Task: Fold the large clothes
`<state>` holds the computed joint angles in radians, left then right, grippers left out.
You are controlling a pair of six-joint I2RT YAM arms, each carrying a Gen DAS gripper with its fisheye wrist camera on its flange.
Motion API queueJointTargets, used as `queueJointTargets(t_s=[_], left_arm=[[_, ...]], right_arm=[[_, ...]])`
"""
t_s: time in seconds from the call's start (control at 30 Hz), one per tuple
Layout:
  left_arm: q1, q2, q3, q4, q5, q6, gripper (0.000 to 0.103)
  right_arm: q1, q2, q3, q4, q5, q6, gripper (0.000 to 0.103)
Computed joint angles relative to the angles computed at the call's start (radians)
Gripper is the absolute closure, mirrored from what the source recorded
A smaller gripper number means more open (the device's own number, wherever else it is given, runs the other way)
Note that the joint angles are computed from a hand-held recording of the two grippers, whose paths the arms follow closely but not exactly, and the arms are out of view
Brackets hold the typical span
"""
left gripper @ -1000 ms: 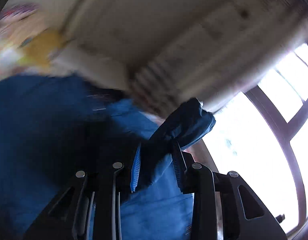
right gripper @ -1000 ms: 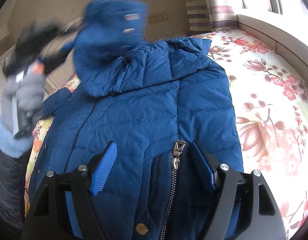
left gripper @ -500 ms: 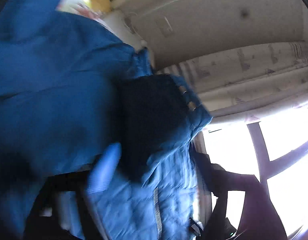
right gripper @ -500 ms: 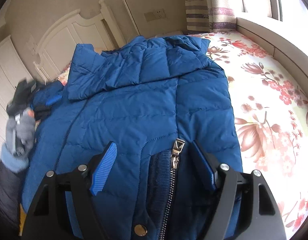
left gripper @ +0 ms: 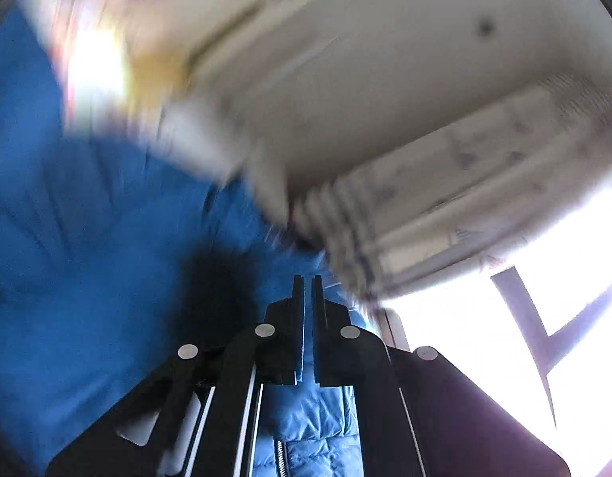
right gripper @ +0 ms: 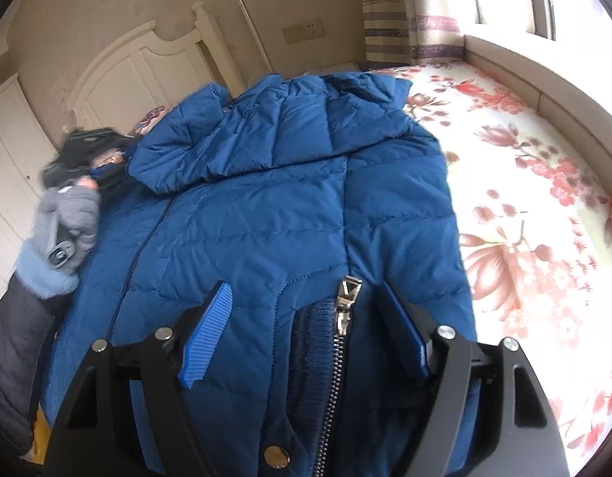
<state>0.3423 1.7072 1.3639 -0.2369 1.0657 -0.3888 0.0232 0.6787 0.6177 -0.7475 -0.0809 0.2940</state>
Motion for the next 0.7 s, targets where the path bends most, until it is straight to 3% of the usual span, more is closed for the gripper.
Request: queueJointTargets(t_s=[0.1, 0.2, 0.27, 0.37, 0.47, 0.57, 0.7], left_arm=[[0.09, -0.265, -0.185, 0.065, -0.076, 0.094, 0.101], [0.157, -0.33, -0.238, 0.001, -0.116, 0.182, 0.101], [0.152, -0.208, -0.129, -0.211, -0.113, 0.279, 0.101], [0.095, 0.042, 0.098, -0.49, -0.087, 0.327, 0.099], [0.025, 0.194, 0.24, -0.634, -0.051, 0.326, 0.096], [-0.054, 0.31, 0.37, -0.667, -0.005, 0.266, 0.096], [-0.135, 0.393, 0.452, -0.537, -0.082, 0.099, 0.096]], right_arm=[[0.081, 0.006, 0.053, -0.003, 0.125, -0.01, 0.028], [0.073, 0.117, 0.156, 0.041, 0.208, -0.077, 0.028], [0.041, 0.24, 0.224, 0.063, 0.229, -0.119, 0.026], [0.003, 0.495, 0.346, 0.082, 0.215, -0.17, 0.026], [-0.007, 0.612, 0.375, 0.135, 0.215, -0.15, 0.026], [0.009, 0.655, 0.325, 0.229, 0.268, -0.113, 0.024], [0.027, 0.634, 0.297, 0.252, 0.299, -0.111, 0.024]])
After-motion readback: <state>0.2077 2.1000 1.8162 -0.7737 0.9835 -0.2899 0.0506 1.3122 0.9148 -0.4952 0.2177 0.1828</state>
